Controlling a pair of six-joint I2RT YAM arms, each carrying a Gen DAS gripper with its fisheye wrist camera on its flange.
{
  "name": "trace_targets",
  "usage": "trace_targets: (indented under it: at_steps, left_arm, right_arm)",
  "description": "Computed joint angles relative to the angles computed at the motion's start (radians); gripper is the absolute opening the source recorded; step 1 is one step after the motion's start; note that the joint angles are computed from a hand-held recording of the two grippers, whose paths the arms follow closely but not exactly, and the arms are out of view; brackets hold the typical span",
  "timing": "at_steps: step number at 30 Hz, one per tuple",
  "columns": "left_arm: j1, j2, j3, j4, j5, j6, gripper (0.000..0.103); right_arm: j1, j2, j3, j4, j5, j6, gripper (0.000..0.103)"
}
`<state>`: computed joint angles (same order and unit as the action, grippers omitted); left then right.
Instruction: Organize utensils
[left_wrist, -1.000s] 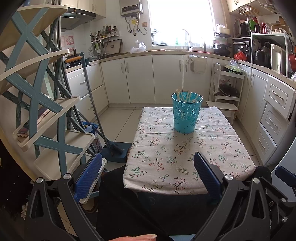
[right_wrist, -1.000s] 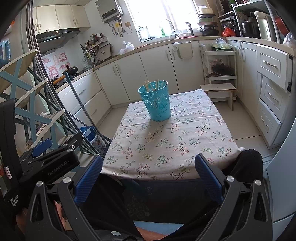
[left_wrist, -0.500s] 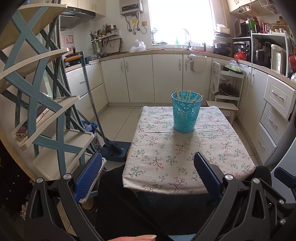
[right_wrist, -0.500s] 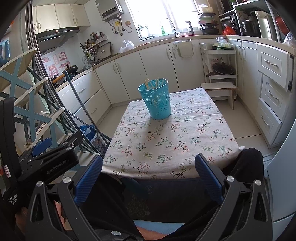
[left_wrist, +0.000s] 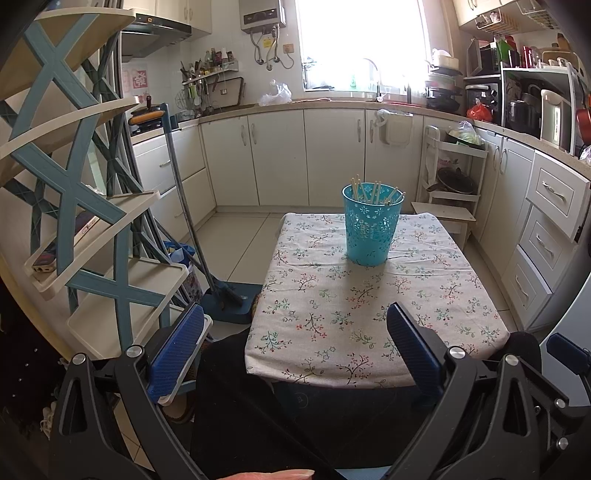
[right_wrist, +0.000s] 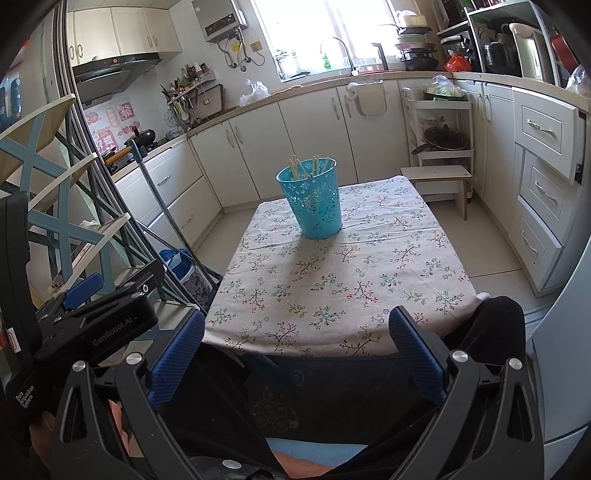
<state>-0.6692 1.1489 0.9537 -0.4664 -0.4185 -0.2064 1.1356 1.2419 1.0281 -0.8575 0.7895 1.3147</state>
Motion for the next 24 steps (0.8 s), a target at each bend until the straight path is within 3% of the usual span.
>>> trace_targets:
  at_steps: [24]
  left_arm:
    - [-0.012, -0.005, 0.013, -0.014, -0.012, -0.008, 0.095]
  right_arm:
    - [0.002, -0.004, -0.005, 0.001, 0.005, -0.003, 0.096]
